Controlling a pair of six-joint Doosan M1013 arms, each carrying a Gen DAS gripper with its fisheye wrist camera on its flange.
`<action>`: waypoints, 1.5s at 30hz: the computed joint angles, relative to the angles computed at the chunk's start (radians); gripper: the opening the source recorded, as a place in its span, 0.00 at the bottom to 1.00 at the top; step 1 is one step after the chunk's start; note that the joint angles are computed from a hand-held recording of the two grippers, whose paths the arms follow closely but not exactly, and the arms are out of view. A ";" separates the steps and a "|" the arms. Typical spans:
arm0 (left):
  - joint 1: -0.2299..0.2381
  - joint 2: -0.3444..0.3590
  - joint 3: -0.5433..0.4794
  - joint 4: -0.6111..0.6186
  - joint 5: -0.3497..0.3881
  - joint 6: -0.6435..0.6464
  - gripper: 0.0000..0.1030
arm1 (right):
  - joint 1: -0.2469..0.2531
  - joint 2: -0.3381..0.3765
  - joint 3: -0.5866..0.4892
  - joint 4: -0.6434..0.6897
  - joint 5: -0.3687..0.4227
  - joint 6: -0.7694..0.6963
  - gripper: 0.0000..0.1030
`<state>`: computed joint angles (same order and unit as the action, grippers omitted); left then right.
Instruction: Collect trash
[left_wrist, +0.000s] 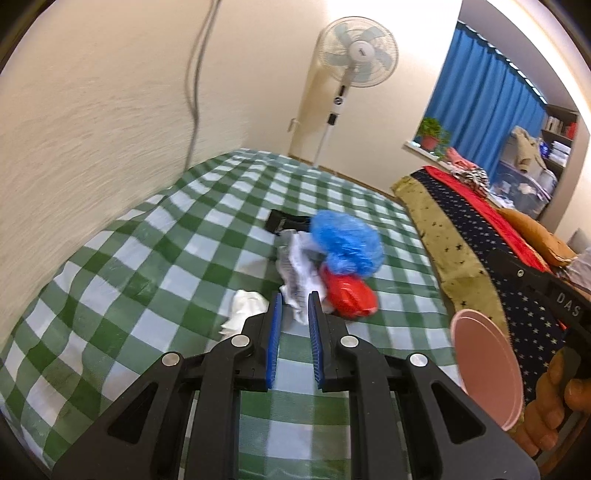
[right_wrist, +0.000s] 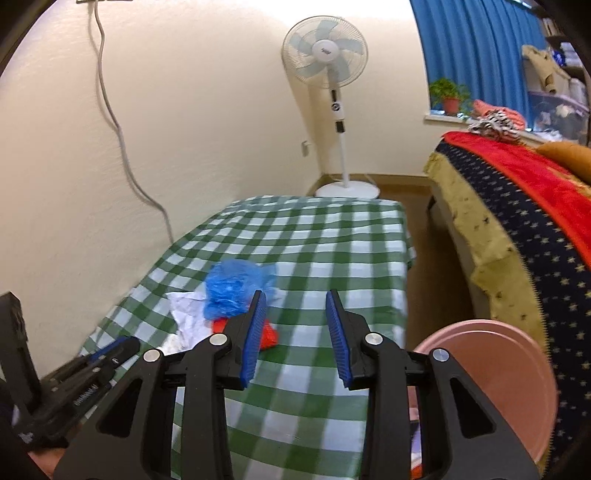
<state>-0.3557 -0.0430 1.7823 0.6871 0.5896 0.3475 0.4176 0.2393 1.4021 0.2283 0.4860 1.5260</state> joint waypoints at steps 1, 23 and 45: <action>0.003 0.002 0.000 0.001 0.008 -0.008 0.14 | 0.002 0.006 -0.006 0.020 0.001 -0.018 0.32; 0.062 0.034 0.000 -0.126 0.056 -0.004 0.33 | 0.013 0.173 -0.158 0.198 0.135 -0.050 0.47; 0.091 0.041 0.002 -0.305 -0.003 0.150 0.14 | -0.012 0.186 -0.162 0.390 0.170 -0.147 0.01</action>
